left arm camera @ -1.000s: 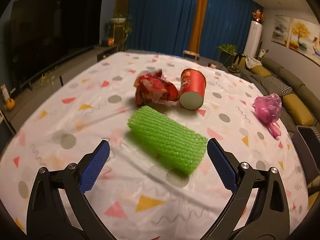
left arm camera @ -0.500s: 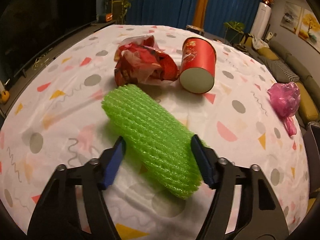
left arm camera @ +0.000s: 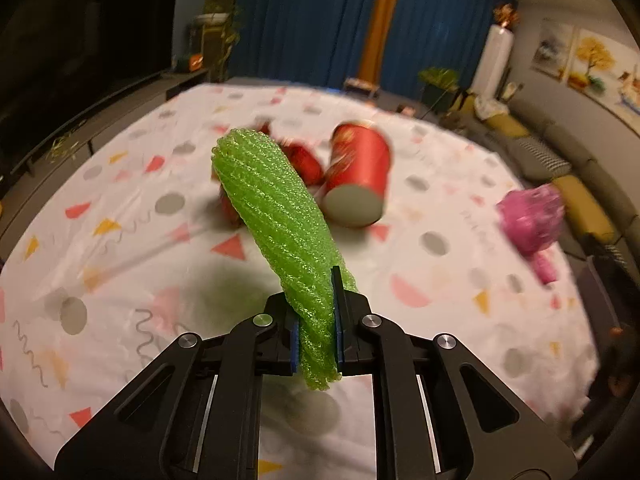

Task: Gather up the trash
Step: 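Grasp the green foam net with the left tool while the right tool grasps the pink bag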

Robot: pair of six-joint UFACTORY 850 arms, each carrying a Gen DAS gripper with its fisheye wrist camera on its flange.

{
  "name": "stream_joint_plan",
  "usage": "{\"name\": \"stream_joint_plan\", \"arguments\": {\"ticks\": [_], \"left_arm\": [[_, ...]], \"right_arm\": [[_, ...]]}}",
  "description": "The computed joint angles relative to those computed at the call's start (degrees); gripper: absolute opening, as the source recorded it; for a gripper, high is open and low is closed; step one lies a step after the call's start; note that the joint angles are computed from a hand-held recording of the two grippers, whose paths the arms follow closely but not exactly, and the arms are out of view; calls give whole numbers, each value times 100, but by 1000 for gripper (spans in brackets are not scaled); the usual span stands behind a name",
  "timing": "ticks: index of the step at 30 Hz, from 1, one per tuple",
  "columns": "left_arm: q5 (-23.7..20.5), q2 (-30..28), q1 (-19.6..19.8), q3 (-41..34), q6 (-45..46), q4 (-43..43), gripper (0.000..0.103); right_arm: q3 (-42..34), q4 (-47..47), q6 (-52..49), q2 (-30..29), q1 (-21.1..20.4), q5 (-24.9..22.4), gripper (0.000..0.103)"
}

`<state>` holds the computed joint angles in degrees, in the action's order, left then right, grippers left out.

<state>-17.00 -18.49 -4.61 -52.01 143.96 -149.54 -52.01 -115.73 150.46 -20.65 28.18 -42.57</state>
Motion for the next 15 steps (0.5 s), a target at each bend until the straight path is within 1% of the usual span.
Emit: {"name": "stream_joint_plan", "arguments": {"ticks": [2, 4, 5, 6, 7, 10, 12, 13, 15], "left_arm": [[-235, 189, -45, 124, 127, -49, 11], [-347, 282, -129, 128, 337, -195, 12], [-377, 291, -167, 110, 464, -304, 12], [-405, 294, -251, 69, 826, -654, 12], [-399, 264, -317, 6, 1082, -891, 12], [-398, 103, -401, -201, 1066, -890, 12], [-551, 9, -475, -228, 1692, -1454, 12], [-617, -30, -477, -223, 1769, -1504, 12], [-646, -128, -437, -265, 1476, -1198, 12]], "right_arm": [[-118, -31, -48, -104, -73, 33, 84], [-260, 0, -120, -229, -147, 111, 84], [-343, 3, -148, -290, -186, 183, 84], [-423, 39, -200, -356, -215, 239, 84], [-544, 138, -321, -444, -246, 284, 84], [-752, 213, -457, -594, -300, 337, 83], [-869, 279, -543, -674, -355, 376, 83], [-947, 327, -591, -736, -396, 412, 83], [-1088, 427, -720, -854, -476, 509, 80]]}}
